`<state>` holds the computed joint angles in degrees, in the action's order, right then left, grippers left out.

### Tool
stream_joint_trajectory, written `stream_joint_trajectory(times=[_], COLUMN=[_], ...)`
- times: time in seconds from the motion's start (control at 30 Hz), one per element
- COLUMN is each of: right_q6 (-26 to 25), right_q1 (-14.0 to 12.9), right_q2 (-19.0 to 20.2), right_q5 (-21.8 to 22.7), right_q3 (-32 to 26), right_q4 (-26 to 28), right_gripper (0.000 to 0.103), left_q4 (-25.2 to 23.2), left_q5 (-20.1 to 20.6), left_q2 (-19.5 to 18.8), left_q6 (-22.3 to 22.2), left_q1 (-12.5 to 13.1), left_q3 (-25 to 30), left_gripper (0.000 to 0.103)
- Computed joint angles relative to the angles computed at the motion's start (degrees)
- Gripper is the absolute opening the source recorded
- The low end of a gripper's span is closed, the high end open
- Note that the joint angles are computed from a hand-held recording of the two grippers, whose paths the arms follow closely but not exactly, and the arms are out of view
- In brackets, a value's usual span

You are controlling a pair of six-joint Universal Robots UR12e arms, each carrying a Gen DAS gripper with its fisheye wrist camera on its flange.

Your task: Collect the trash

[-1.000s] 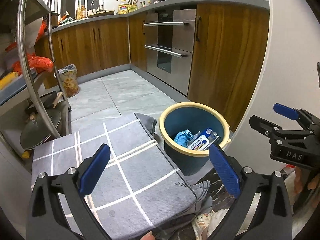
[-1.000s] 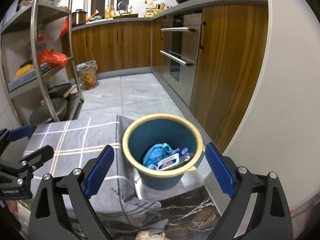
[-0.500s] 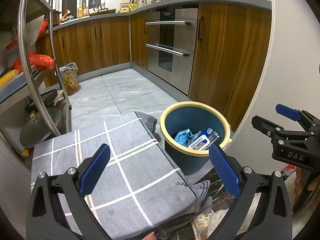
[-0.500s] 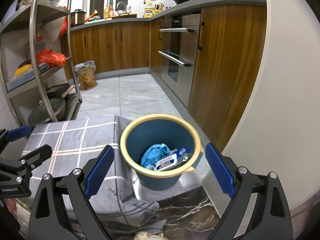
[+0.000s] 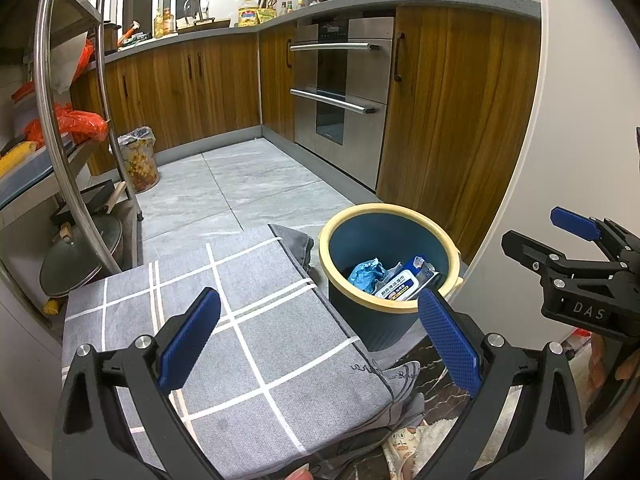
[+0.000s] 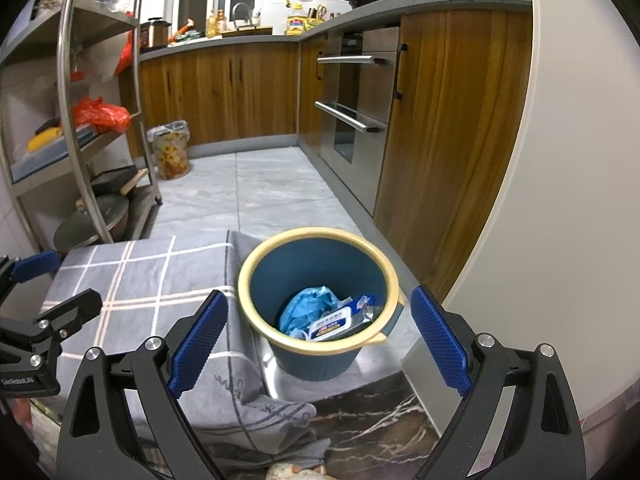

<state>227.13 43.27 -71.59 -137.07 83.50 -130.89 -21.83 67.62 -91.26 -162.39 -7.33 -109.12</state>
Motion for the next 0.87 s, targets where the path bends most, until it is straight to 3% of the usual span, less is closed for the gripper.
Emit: stream_joint_trajectory(times=[0.53,0.87], right_q6=[0.3,1.48], right_q1=[-0.3,-0.54], right_q2=[-0.28,-0.48], right_q5=[0.64,0.93], right_q3=[0.15,0.58], right_q4=[0.63,1.23], right_gripper=[0.093,0.093], left_q4=[-0.28,-1.27], left_q5=[-3.21,-0.39], left_q2=[-0.09,-0.41], left_q6=[1.07,0.2], left_q1=[0.77,0.18], left_q3=[0.07,0.6], left_gripper=[0.097,0.097])
